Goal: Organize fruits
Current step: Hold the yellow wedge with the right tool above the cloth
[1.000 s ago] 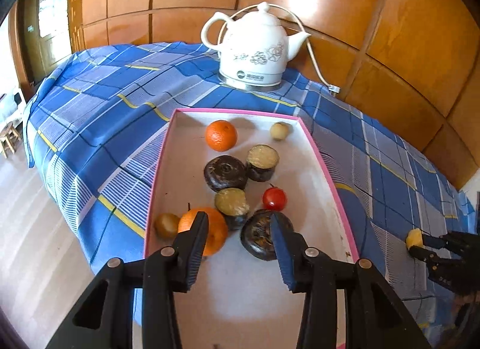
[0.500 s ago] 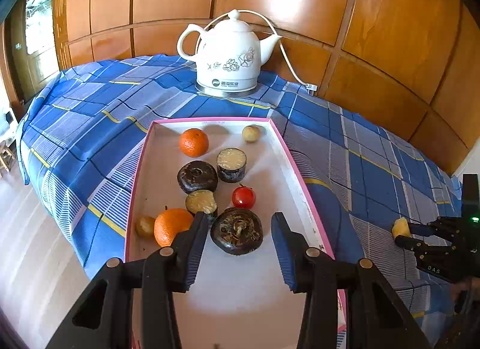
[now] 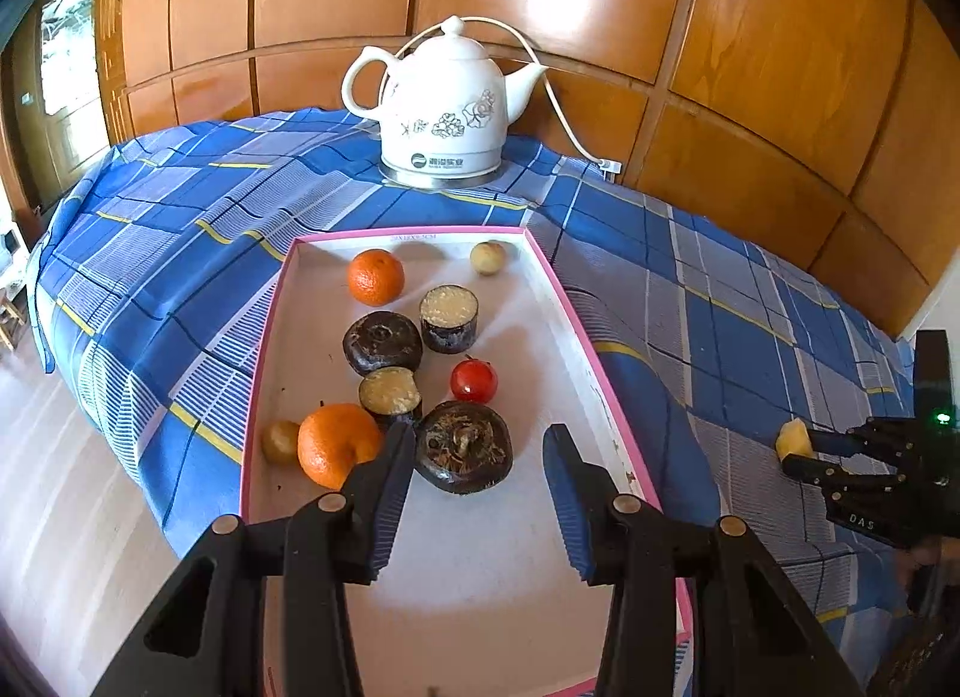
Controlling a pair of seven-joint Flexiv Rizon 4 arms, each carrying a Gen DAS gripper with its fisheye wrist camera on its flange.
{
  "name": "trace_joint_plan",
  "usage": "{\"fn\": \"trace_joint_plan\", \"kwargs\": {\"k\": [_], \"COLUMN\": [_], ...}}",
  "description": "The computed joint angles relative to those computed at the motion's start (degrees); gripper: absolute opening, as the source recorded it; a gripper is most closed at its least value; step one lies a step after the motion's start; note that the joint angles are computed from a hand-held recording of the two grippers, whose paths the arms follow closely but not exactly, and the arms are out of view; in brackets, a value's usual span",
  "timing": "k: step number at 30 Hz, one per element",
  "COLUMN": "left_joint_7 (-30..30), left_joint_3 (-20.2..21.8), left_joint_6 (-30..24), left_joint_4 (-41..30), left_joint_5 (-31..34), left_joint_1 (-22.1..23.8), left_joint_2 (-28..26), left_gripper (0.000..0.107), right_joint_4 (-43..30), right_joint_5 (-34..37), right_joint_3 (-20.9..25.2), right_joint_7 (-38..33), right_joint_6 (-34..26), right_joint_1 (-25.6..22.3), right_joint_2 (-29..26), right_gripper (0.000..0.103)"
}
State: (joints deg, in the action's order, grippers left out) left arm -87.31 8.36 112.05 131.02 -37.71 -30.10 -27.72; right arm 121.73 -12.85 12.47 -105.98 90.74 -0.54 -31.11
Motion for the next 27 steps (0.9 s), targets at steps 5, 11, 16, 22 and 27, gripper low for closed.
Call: {"fn": "trace_joint_plan", "kwargs": {"k": [5,11,16,22,27], "left_joint_7": [1.0,1.7,1.6,0.0,-1.8], "left_joint_3": [1.0,-0.1,-1.2,-2.9,-4.2], "left_joint_6": [0.5,1.7,2.4,3.6,4.5], "left_joint_4": [0.0,0.9,1.9,3.3,4.2], "left_joint_5": [-1.0,-1.2,-0.7,1.0,3.4], "left_joint_1": [-1.4,-0.4,1.1,3.7,6.1], "left_joint_2": [-0.1,0.4,0.8,1.3,1.6], "left_gripper": [0.048,0.049,0.05,0.051,0.051], "right_joint_4": [-0.1,0.1,-0.2,0.2,-0.3], "right_joint_5": [0.1,0.0,0.1,-0.4,-0.2], "right_joint_3": [-0.1,-1.3,-1.3,-4.6,-4.7], "right_joint_7": [0.1,0.9,1.5,3.9,6.0], "right_joint_6": [-0.1,0.2,-0.4,-0.7,-2.0], "right_joint_1": [0.1,1.3,1.3,4.6,4.9], "right_joint_2": [0.0,0.1,0.1,0.6,0.9], "right_gripper": [0.031,0.031,0.031,0.031,0.03]}}
